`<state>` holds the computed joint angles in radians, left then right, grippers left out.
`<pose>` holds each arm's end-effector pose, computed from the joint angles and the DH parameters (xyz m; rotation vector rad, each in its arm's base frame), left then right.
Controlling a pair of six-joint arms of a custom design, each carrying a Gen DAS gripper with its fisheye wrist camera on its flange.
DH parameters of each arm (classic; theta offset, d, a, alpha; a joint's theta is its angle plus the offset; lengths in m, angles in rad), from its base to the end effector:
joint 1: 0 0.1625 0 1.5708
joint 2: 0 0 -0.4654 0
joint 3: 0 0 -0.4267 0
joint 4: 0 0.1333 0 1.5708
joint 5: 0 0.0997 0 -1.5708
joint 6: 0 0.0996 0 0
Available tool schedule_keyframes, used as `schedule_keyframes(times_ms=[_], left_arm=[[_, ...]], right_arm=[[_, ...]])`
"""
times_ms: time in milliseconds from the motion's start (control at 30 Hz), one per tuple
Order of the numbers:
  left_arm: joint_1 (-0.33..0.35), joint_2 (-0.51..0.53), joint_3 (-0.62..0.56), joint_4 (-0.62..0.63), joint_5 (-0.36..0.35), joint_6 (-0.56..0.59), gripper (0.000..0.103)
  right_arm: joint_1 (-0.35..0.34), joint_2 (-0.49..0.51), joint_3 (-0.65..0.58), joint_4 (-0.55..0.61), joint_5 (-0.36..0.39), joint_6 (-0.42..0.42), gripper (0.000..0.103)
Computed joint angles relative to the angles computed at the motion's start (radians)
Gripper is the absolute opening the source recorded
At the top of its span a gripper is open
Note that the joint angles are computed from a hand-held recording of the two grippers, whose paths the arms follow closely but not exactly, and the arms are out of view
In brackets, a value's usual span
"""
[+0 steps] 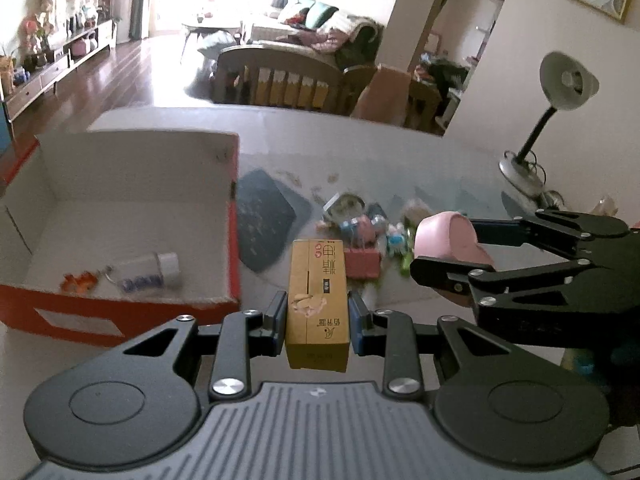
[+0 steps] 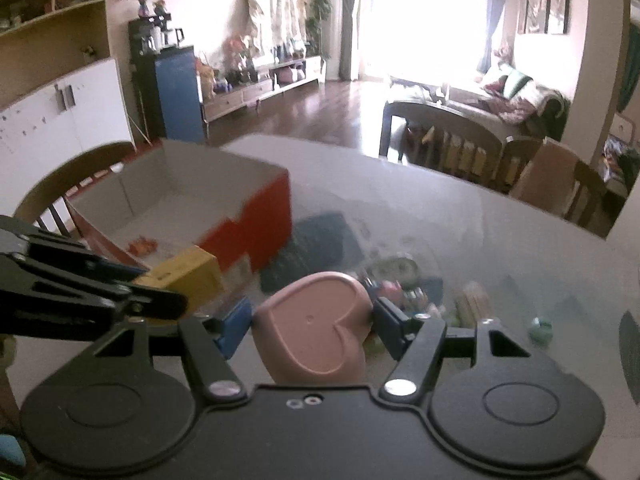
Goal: Organize rigid objects
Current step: 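Carry the yellow box with the left tool while the right tool carries the heart dish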
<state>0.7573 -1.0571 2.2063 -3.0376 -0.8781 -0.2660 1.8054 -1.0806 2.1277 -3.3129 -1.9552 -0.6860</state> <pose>-0.2440 -0.5017 0.1368 0.5541 2.5251 -0.8333 0.2254 -0.5303 0.1965 0.9576 -2.3301 0.7777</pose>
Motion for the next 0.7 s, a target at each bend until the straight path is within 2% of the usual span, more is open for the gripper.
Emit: schedule_keyframes(times_ms=[333,700], left_arm=[[0.028,-0.092,0.009,-0.012,0.024,0.077,0.03],[0.093,-0.178,-0.004,0.032,0.072,0.148,0.03]], right_arm=[[0.092,0.067,-0.058,-0.011,-0.002,0.048,0.066],[0.145,0.175,-0.141,-0.007,0.001,0.096,0.066]])
